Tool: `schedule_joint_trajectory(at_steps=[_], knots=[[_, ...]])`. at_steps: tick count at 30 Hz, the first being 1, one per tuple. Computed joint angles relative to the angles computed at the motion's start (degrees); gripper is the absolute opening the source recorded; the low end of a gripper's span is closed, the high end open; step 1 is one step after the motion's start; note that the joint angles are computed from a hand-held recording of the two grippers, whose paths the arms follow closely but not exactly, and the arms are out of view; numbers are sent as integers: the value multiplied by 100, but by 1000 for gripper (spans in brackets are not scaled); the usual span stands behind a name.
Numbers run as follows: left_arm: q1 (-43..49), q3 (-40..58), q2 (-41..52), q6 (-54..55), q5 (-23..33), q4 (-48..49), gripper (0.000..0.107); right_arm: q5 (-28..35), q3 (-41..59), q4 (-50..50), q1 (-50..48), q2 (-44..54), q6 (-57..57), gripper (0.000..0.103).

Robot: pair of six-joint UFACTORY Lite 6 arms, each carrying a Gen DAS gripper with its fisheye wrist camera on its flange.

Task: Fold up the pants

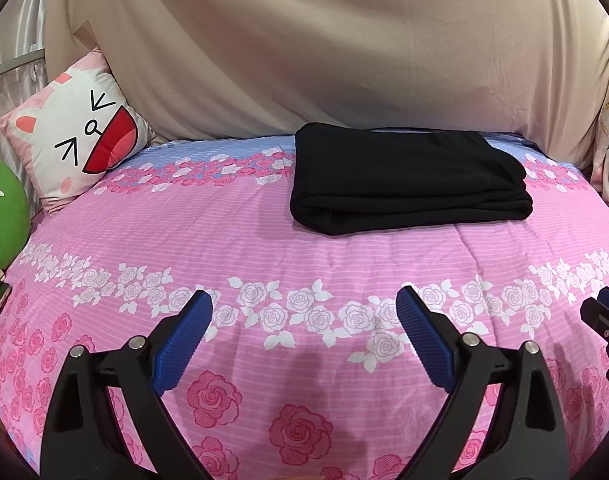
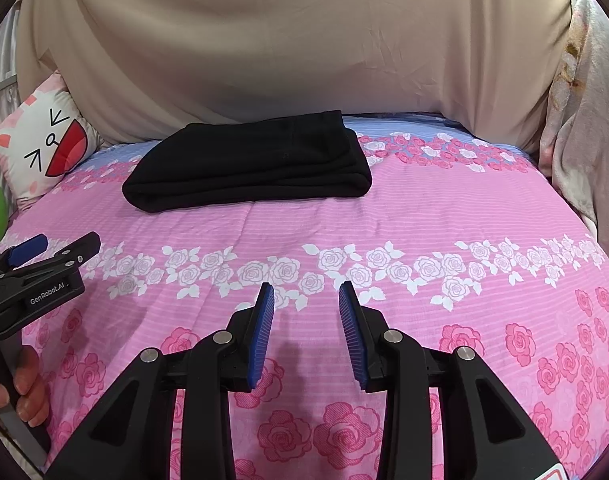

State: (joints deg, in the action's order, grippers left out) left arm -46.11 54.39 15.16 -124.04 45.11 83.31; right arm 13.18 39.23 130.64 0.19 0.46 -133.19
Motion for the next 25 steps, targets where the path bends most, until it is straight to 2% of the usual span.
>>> schedule_joint_trajectory(at_steps=[6,7,13,19,25], knots=[[-4,-6,-7,-8,5,19,90,-10,-3,11,8,-10,-5,34],[-5,-49,-41,-62,-18,94,86,-5,1,-5,8,0,8,34],[-3,-293,-247,-380,-207,602,85,-4,-10,-54,8,-23,33,34],[-93,-176,-139,-244,74,329,84,119,62,-549,-147,83,356,35],[19,-182,-135,-213,-50,245,84,127,55,-548,-144,72,333,36]])
